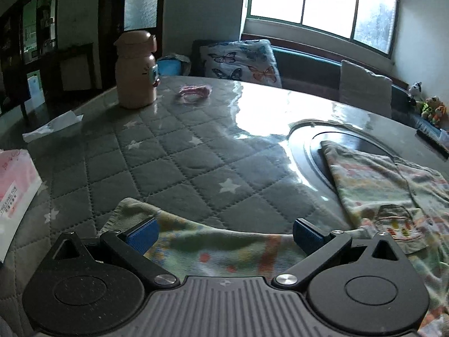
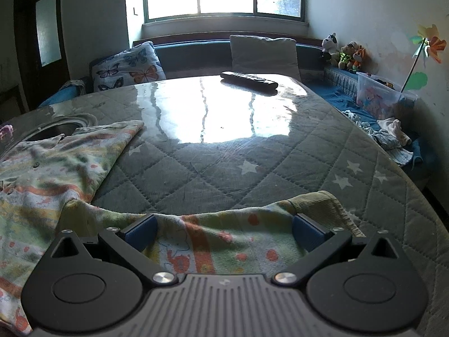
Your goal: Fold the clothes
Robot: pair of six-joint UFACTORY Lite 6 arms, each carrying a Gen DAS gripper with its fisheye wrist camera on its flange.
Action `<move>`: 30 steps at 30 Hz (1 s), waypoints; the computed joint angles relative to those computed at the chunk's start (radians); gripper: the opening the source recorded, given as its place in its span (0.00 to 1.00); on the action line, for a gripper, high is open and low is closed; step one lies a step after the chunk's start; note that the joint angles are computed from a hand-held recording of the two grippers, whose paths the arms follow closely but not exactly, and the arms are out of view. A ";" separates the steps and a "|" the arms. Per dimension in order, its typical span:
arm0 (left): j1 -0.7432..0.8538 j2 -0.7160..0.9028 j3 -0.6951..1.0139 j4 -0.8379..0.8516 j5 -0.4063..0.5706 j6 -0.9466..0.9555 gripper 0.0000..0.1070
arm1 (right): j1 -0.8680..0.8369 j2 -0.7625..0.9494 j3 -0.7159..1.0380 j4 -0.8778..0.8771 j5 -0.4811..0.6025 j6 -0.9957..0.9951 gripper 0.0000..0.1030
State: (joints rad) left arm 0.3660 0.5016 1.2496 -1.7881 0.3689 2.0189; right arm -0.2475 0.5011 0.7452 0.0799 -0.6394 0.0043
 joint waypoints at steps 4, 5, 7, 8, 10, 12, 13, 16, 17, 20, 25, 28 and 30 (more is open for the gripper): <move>-0.019 -0.054 -0.058 -0.034 0.009 0.041 0.96 | 0.008 -0.020 -0.027 0.030 -0.024 -0.008 1.00; -0.026 -0.069 -0.074 -0.038 0.015 0.048 0.96 | 0.011 -0.029 -0.042 0.043 -0.042 -0.012 1.00; -0.043 -0.097 -0.106 -0.038 0.031 0.054 0.96 | 0.008 -0.047 -0.068 0.045 -0.052 -0.002 1.00; -0.051 -0.111 -0.121 -0.038 0.038 0.057 0.96 | 0.005 -0.056 -0.079 0.043 -0.052 0.004 1.00; -0.069 -0.138 -0.150 -0.038 0.053 0.061 0.96 | 0.008 -0.073 -0.105 0.063 -0.061 -0.008 0.99; -0.097 -0.164 -0.181 -0.048 0.057 0.078 0.96 | 0.001 -0.099 -0.140 0.072 -0.078 -0.009 0.99; -0.113 -0.174 -0.191 -0.041 0.056 0.073 0.96 | -0.005 -0.111 -0.155 0.070 -0.083 -0.005 0.99; -0.158 -0.199 -0.216 -0.022 0.053 0.060 0.96 | -0.031 -0.136 -0.187 0.069 -0.097 0.008 0.96; -0.170 -0.206 -0.224 -0.022 0.054 0.062 0.96 | -0.042 -0.143 -0.195 0.069 -0.101 0.014 0.96; -0.207 -0.225 -0.245 -0.020 0.056 0.065 0.96 | -0.076 -0.161 -0.226 0.062 -0.123 0.035 0.93; -0.260 -0.241 -0.257 -0.014 0.053 0.061 0.96 | -0.140 -0.195 -0.274 0.076 -0.151 0.041 0.85; -0.293 -0.243 -0.257 -0.016 0.044 0.056 0.96 | -0.180 -0.205 -0.290 0.065 -0.154 0.061 0.77; -0.316 -0.244 -0.258 -0.016 0.041 0.052 0.96 | -0.207 -0.203 -0.292 0.038 -0.146 0.088 0.69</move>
State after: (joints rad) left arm 0.0503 0.2574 0.9919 -1.8039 0.4098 2.0706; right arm -0.4547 0.2985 0.4531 0.1183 -0.7856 0.0924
